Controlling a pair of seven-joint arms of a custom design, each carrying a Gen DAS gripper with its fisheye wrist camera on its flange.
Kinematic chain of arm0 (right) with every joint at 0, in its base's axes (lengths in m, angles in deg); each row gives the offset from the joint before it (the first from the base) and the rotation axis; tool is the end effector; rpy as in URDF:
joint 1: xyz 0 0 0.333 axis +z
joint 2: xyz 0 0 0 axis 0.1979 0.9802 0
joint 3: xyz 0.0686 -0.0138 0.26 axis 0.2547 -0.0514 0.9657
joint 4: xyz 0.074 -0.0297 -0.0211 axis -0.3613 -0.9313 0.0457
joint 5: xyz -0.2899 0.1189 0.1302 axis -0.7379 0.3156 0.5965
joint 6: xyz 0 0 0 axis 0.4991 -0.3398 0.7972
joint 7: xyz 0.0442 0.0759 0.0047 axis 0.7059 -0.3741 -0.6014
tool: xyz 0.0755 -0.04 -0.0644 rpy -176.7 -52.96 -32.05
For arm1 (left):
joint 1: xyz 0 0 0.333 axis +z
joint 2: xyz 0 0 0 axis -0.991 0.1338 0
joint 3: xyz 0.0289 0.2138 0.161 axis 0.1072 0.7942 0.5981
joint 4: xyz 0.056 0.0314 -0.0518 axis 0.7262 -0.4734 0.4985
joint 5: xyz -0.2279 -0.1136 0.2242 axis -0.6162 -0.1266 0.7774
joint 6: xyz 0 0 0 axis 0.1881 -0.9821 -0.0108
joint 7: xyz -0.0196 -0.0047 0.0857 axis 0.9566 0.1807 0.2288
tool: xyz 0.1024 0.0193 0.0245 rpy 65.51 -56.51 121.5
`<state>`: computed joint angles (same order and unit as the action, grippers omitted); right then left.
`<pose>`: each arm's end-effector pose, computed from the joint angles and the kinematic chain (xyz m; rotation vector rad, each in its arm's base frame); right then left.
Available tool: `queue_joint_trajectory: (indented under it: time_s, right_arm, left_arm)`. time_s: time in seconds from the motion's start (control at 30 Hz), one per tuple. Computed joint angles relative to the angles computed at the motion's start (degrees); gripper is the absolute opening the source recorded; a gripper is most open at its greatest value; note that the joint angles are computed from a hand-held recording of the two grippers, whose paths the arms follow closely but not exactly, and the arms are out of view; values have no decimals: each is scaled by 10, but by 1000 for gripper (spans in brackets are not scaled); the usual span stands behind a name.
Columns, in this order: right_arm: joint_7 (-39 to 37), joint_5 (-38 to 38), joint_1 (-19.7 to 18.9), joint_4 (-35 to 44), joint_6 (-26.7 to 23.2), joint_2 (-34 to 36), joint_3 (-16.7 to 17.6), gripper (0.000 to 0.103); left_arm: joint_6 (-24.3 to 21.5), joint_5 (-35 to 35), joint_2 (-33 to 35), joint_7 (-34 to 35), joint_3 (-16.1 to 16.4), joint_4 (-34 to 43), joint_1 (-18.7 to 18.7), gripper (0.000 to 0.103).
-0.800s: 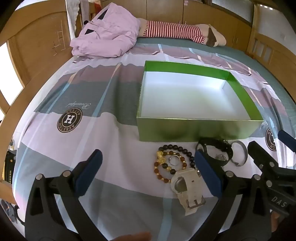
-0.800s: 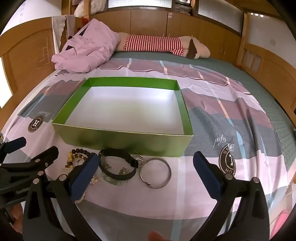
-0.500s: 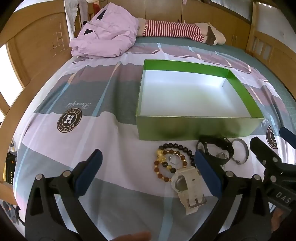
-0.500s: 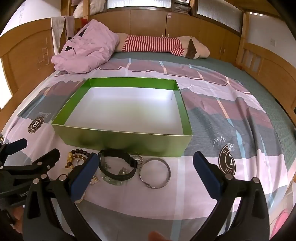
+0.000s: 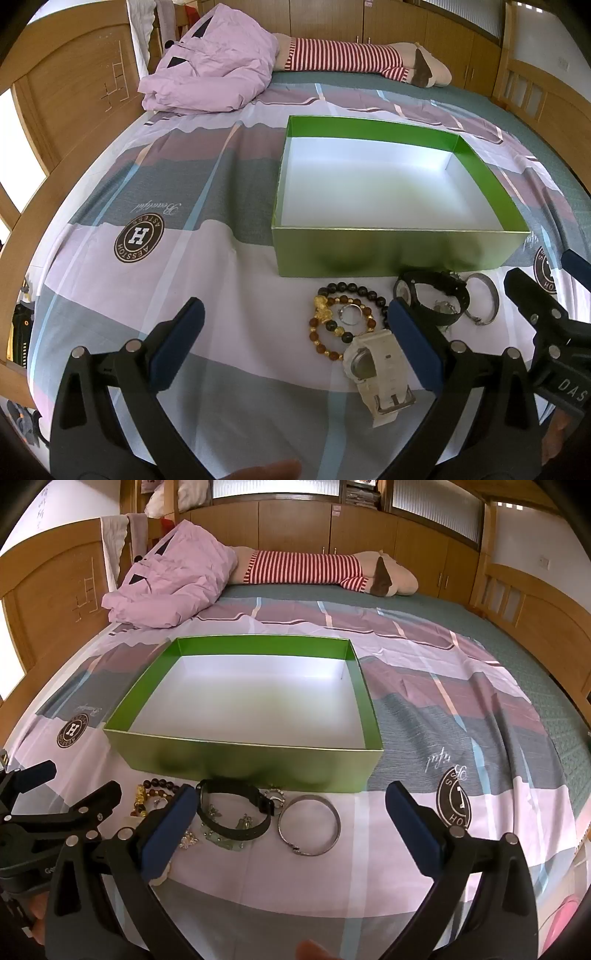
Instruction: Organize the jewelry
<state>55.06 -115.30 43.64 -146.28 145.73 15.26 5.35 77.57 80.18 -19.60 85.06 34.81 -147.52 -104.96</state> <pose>0.5942 0.3255 0.4576 -1.7285 1.8278 -0.7764 0.6213 -0.2961 0.4439 -1.7549 1.9048 -0.6360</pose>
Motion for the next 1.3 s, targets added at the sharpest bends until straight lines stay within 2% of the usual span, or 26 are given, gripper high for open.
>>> queue_joint_trajectory:
  time_s: [1.13, 1.3]
  right_arm:
    - [7, -4, -1, -13, 10, -7, -1, 102]
    - [0, 0, 0, 2, -2, -4, 1, 102]
  left_arm:
    - [-4, 1, 3, 1, 0, 4, -2, 101]
    - [-6, 1, 5, 2, 0, 6, -3, 101]
